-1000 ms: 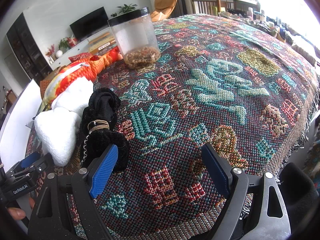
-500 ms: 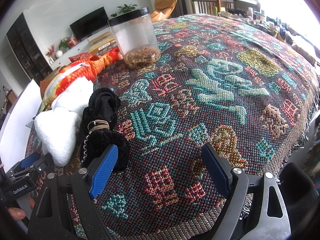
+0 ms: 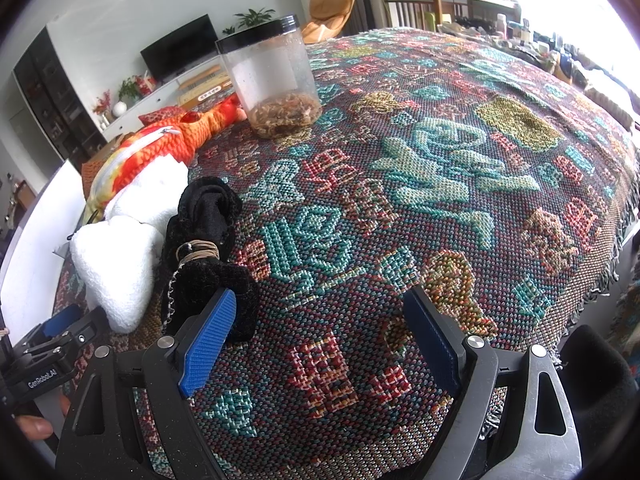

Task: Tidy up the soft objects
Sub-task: 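Move the right tool to the black tied cloth bundle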

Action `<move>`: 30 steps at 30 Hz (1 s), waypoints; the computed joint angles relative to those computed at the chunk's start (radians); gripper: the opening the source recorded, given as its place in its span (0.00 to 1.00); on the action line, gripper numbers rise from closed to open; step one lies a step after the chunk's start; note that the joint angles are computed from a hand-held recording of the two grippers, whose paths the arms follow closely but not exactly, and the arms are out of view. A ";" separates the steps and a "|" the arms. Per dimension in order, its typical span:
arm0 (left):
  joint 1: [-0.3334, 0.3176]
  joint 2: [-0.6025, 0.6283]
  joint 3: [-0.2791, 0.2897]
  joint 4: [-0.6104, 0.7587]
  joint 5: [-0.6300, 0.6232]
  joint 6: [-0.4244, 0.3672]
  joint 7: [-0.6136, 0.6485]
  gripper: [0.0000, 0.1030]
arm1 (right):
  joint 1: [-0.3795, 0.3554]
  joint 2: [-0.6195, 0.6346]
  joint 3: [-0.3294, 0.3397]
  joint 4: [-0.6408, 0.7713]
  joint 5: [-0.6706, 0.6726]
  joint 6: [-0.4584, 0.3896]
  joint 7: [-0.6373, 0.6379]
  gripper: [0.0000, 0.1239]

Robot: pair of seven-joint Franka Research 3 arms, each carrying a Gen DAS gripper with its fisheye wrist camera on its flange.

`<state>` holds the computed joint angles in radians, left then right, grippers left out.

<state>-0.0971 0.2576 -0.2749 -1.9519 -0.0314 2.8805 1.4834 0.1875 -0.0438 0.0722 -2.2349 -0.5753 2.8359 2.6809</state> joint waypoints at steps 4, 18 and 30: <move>0.013 -0.005 -0.016 -0.006 -0.030 0.007 0.021 1.00 | 0.000 -0.001 0.000 -0.002 0.001 0.000 -0.002 0.71; 0.009 -0.005 -0.010 -0.008 -0.036 0.009 0.026 1.00 | -0.004 -0.003 0.001 -0.006 0.001 0.008 0.000 0.71; 0.009 -0.005 -0.010 -0.008 -0.034 0.009 0.025 1.00 | -0.007 -0.005 0.003 -0.011 0.002 0.017 0.001 0.71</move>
<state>-0.0883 0.2528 -0.2846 -1.9596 -0.0659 2.8898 1.5085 0.1802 -0.0488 0.0750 -2.2461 -0.5728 2.8527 2.6818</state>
